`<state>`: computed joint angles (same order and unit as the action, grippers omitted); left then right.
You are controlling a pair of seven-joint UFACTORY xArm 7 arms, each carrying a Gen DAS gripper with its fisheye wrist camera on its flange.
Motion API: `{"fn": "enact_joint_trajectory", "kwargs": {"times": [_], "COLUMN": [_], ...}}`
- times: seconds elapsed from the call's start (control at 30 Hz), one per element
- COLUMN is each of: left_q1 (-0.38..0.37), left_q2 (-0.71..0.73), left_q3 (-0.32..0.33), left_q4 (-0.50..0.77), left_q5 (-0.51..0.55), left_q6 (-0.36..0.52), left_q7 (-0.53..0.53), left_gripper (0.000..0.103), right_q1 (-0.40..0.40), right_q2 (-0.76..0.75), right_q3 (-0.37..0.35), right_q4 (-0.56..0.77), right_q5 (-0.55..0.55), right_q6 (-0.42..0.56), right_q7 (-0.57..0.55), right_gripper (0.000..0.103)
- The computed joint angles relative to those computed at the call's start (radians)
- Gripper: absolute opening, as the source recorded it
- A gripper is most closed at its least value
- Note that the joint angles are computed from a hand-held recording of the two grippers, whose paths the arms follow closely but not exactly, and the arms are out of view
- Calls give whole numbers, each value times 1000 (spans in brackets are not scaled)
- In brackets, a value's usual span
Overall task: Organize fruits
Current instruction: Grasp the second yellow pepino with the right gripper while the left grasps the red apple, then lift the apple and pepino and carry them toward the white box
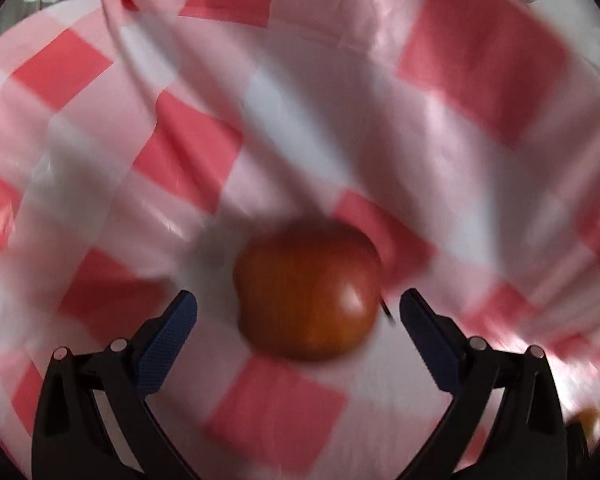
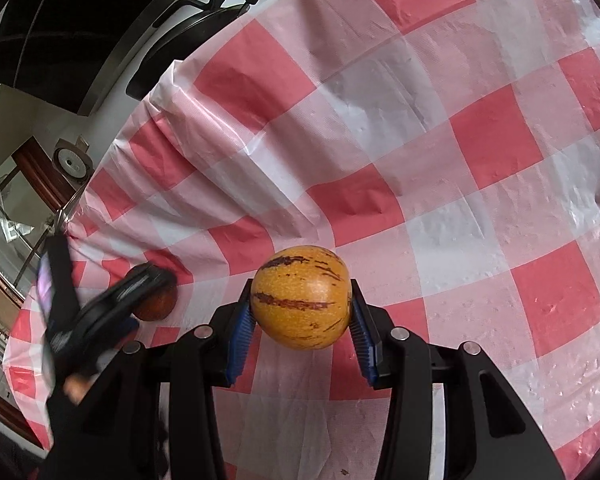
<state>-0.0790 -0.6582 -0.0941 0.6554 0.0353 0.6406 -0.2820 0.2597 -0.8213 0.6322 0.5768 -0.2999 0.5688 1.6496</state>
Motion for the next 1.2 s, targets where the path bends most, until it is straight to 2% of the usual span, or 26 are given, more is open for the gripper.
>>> {"fn": "enact_joint_trajectory", "kwargs": {"times": [0.03,0.07,0.1,0.13,0.23,0.33,0.4,0.47,0.6,0.67,0.7,0.77,0.87,1.03,1.2], "left_q1": [11,12,8,-3,-71,-91,-99,-97,-35,-1,7,27,37,49,55], "left_q2": [44,48,38,8,-101,-264,-420,-580,-860,-925,-935,-924,-870,-820,-764], "left_q3": [-9,-12,-11,-8,73,117,145,188,226,281,267,293,293,235,191], "left_q4": [37,40,30,2,-76,-159,-219,-256,-307,-313,-306,-303,-290,-283,-281], "left_q5": [8,17,24,34,-46,-101,-126,-159,-169,-167,-183,-189,-227,-214,-199], "left_q6": [45,49,42,22,14,58,125,244,430,494,511,532,537,557,506], "left_q7": [-11,-9,0,24,109,176,227,265,331,371,367,384,382,411,415], "left_gripper": [100,99,85,64,60,60,60,60,60,60,60,60,60,65,67], "right_q1": [1,2,4,5,7,6,7,3,6,6,6,6,6,5,7], "right_q2": [2,2,4,6,5,1,1,-2,-4,-3,-3,-2,0,0,1], "right_q3": [-1,-3,-5,-6,-8,-7,-7,-4,-3,-4,-4,-4,-4,-2,-5], "right_q4": [0,0,-1,0,-1,-2,-1,-1,-2,-2,-2,0,2,3,-1], "right_q5": [0,1,1,2,3,3,3,2,4,4,5,5,6,4,3], "right_q6": [-2,-2,-3,-4,-4,-4,-3,-4,-1,-1,0,2,6,5,-3], "right_q7": [-1,-2,-3,-4,-4,-1,-1,3,4,3,2,3,4,8,6], "right_gripper": [44,44,44,44,44,44,44,44,44,44,44,44,44,44,44]}}
